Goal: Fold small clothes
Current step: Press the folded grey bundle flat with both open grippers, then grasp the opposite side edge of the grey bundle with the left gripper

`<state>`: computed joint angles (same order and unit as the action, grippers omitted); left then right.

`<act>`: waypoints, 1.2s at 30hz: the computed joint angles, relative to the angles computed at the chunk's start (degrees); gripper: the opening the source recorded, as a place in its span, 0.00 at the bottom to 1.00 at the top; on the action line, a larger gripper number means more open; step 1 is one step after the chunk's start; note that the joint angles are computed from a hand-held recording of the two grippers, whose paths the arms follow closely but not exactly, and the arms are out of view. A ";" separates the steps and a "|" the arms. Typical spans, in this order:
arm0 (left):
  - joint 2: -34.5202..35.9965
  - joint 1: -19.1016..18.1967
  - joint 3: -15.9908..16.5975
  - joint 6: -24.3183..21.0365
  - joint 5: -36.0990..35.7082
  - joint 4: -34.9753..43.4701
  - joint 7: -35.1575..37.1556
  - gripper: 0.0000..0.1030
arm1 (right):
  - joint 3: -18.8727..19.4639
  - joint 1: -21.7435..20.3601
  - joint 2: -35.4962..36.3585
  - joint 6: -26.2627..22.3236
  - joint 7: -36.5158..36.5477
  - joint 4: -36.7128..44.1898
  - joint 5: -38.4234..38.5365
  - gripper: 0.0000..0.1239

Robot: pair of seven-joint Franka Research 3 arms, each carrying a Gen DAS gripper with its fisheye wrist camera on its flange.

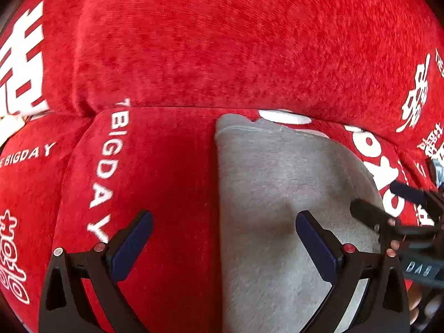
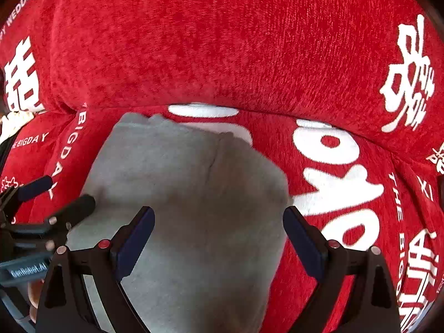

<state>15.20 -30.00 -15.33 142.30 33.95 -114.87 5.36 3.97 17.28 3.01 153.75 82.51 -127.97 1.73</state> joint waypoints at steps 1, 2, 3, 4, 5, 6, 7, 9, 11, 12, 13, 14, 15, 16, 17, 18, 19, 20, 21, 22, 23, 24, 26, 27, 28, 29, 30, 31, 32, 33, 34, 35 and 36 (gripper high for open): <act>-0.79 -0.32 0.06 -0.76 0.50 -0.73 -0.64 1.00 | -0.06 0.26 -0.37 0.11 1.73 -0.58 -1.63 0.77; -1.10 -0.53 -0.01 -1.46 0.87 -0.97 -1.01 1.00 | -0.04 0.40 -0.96 0.42 2.91 -1.53 -2.55 0.77; -1.43 -0.73 -0.25 -2.30 0.97 -1.37 -1.18 1.00 | 0.19 0.51 -1.64 0.55 2.96 -2.80 -2.23 0.77; -1.84 -0.79 -0.58 -2.84 0.65 -2.00 -1.17 1.00 | 0.35 0.55 -1.91 0.36 2.82 -3.65 -2.32 0.77; -2.04 -1.07 -0.88 -3.65 0.63 -2.49 -1.59 1.00 | 0.42 0.65 -2.03 0.20 4.21 -4.35 -4.35 0.77; -2.64 -1.25 -1.15 -3.93 0.72 -3.33 -1.94 1.00 | 0.48 0.73 -2.58 0.87 5.58 -5.67 -6.49 0.77; -2.86 -1.52 -1.41 -4.44 0.97 -3.68 -2.28 1.00 | 0.55 0.71 -3.74 3.71 7.41 -8.03 -8.71 0.77; -3.89 -2.23 -1.86 -4.95 2.13 -4.86 -4.02 1.00 | 0.89 0.40 -5.54 4.62 9.55 -10.12 -10.15 0.77; -5.20 -2.53 -2.40 -4.83 2.56 -6.42 -5.34 1.00 | 1.21 0.01 -7.63 4.66 9.67 -11.95 -9.22 0.77; -5.54 -2.57 -2.62 -4.72 2.74 -6.90 -5.82 1.00 | 1.45 -0.26 -8.52 4.80 9.83 -12.83 -9.22 0.77; -6.09 -2.65 -2.87 -4.64 2.83 -7.57 -6.36 1.00 | 1.73 -0.57 -9.97 5.38 10.14 -14.38 -9.47 0.77; -6.55 -2.72 -3.12 -4.64 2.93 -8.16 -6.77 1.00 | 2.03 -0.87 -11.04 5.87 10.26 -15.53 -9.46 0.77; -6.99 -2.87 -3.37 -4.74 3.16 -8.70 -7.43 1.00 | 2.35 -1.18 -12.07 6.53 10.52 -16.73 -9.36 0.77; -7.43 -2.99 -3.60 -4.77 3.40 -9.22 -8.04 1.00 | 2.49 -1.33 -13.20 7.28 10.44 -18.10 -8.61 0.77; -7.81 -3.12 -3.81 -4.78 3.76 -9.74 -8.77 1.00 | 2.28 -1.11 -14.50 7.48 9.40 -19.45 -6.92 0.77; -8.30 -3.25 -4.05 -4.69 4.09 -10.36 -9.39 1.00 | 2.27 -1.01 -15.31 7.58 8.57 -20.45 -5.61 0.77; -9.03 -3.34 -4.30 -4.25 4.40 -11.35 -9.95 1.00 | 2.61 -1.24 -16.25 7.09 8.17 -21.67 -5.24 0.77; -9.92 -3.34 -4.58 -3.49 4.44 -12.51 -10.31 1.00 | 3.07 -1.64 -17.19 6.95 7.71 -23.21 -5.60 0.77; -11.18 -3.15 -4.92 -2.00 3.53 -14.17 -9.92 1.00 | 3.24 -1.87 -18.34 7.25 6.84 -24.71 -5.69 0.77; -12.44 -2.85 -5.18 -0.21 2.35 -15.76 -9.09 1.00 | 2.29 -1.28 -20.30 7.60 4.49 -26.71 -4.16 0.77; -13.99 -2.54 -5.41 1.89 0.90 -17.60 -8.07 1.00 | 0.95 -0.40 -22.09 7.62 2.29 -28.07 -1.51 0.77; -15.74 -2.29 -5.57 3.74 0.43 -19.46 -8.25 1.00 | -0.83 0.72 -23.94 7.47 -0.16 -29.21 1.83 0.77; -18.55 -1.48 -5.75 6.97 0.86 -22.25 -9.90 1.00 | -6.33 3.62 -27.53 7.32 -6.12 -30.88 10.52 0.77; -19.21 -0.86 -5.55 9.08 0.07 -23.09 -9.52 1.00 | -9.20 4.62 -28.22 7.04 -8.41 -30.62 14.67 0.77; -19.17 -0.24 -5.34 10.71 -0.87 -23.30 -8.67 1.00 | -10.95 4.95 -28.04 6.98 -9.93 -30.10 17.70 0.77; -18.70 0.35 -5.07 12.12 -2.08 -23.03 -7.35 1.00 | -12.38 4.99 -27.25 6.77 -11.20 -29.05 20.34 0.77; -17.70 0.85 -4.83 13.45 -3.29 -22.29 -5.52 1.00 | -13.32 4.75 -26.11 6.39 -12.18 -27.78 22.49 0.77; -16.27 1.31 -4.55 15.23 -4.65 -21.30 -2.96 1.00 | -15.88 5.70 -23.62 5.09 -14.68 -25.25 26.30 0.77; -14.53 1.72 -4.32 17.16 -6.38 -20.19 0.02 1.00 | -17.35 6.36 -21.73 3.55 -16.74 -23.31 29.42 0.77; -12.59 2.09 -4.22 18.20 -8.62 -18.78 3.06 1.00 | -18.80 7.02 -19.62 1.63 -19.04 -21.22 32.80 0.77; -10.80 2.35 -4.22 18.44 -10.43 -17.34 5.24 1.00 | -20.57 7.77 -16.42 -1.44 -21.76 -18.22 36.95 0.77; -8.34 2.81 -4.29 18.80 -12.86 -15.35 8.07 1.00 | -20.67 7.47 -14.51 -2.97 -22.63 -16.65 38.69 0.77; -6.80 2.98 -4.41 19.00 -14.46 -14.09 9.86 1.00 | -20.64 7.12 -12.66 -4.43 -23.59 -15.18 40.38 0.77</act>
<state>8.39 -27.01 -19.75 161.29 19.49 -128.96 15.21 -16.67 24.40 -9.64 149.32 58.91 -143.16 42.11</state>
